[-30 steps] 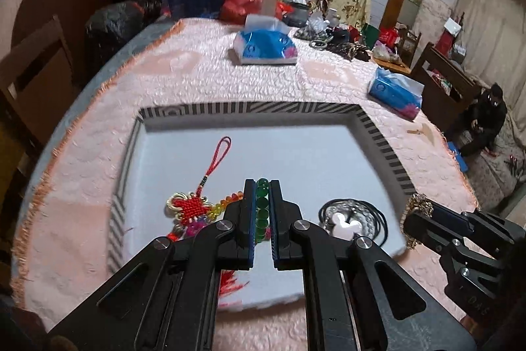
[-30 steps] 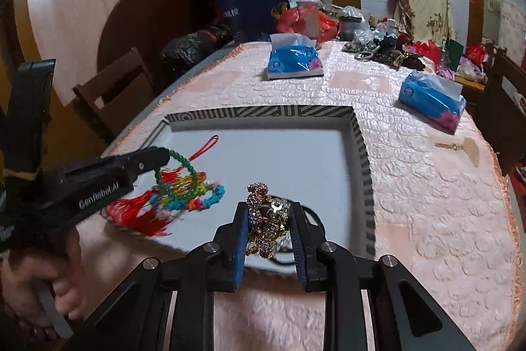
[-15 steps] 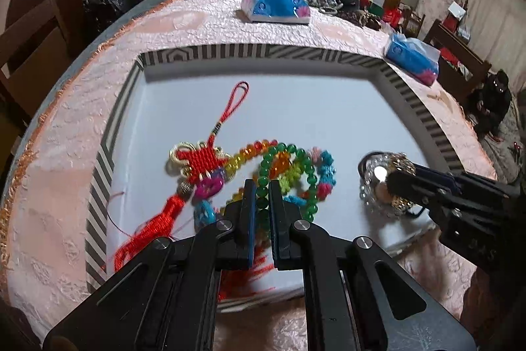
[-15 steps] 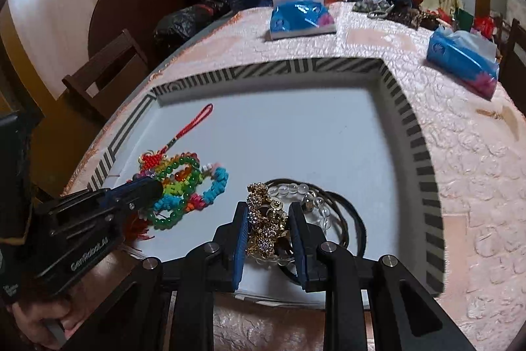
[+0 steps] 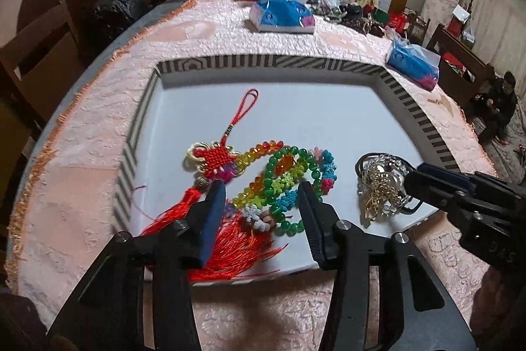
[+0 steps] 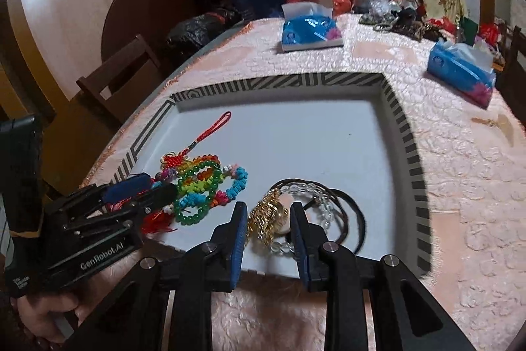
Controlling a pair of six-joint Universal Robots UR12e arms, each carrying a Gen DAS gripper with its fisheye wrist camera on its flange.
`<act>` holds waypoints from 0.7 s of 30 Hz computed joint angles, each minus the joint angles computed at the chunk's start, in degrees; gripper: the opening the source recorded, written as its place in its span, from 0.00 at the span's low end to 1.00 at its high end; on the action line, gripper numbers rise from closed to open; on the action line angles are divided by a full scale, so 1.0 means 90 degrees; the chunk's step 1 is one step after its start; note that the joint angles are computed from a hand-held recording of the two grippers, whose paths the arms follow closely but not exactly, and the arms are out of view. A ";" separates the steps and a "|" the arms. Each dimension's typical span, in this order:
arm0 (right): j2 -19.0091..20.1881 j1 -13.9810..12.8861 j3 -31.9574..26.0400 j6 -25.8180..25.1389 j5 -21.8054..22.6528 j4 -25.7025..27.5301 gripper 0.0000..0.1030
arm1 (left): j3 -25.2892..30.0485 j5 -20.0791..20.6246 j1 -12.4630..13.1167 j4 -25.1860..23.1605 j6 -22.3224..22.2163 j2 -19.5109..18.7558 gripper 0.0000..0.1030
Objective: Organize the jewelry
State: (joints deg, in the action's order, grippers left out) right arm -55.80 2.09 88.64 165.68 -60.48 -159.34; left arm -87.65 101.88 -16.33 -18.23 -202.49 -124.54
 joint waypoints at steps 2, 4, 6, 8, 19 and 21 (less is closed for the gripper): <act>-0.0083 -0.0041 0.0122 0.0032 0.0008 -0.0098 0.24 | -0.0034 0.0266 -0.0057 -0.0024 0.0007 0.0044 0.51; -0.0152 -0.0092 0.0251 0.0096 0.0039 -0.0216 0.24 | -0.0075 0.0517 -0.0117 -0.0041 0.0005 0.0075 0.57; -0.0227 -0.0142 0.0410 0.0143 0.0070 -0.0342 0.24 | -0.0174 0.0593 -0.0167 -0.0016 0.0005 0.0140 0.64; -0.0304 -0.0168 0.0590 0.0097 -0.0008 -0.0478 0.24 | -0.0250 0.0493 -0.0198 -0.0085 0.0016 0.0194 0.65; -0.0309 -0.0090 0.0850 -0.0282 -0.0316 -0.0360 0.24 | -0.0535 0.0547 -0.0415 -0.0177 -0.0179 0.0235 0.76; -0.0268 -0.0089 0.0801 -0.0260 -0.0355 -0.0329 0.24 | -0.0501 0.0598 -0.0361 -0.0309 -0.0301 0.0214 0.76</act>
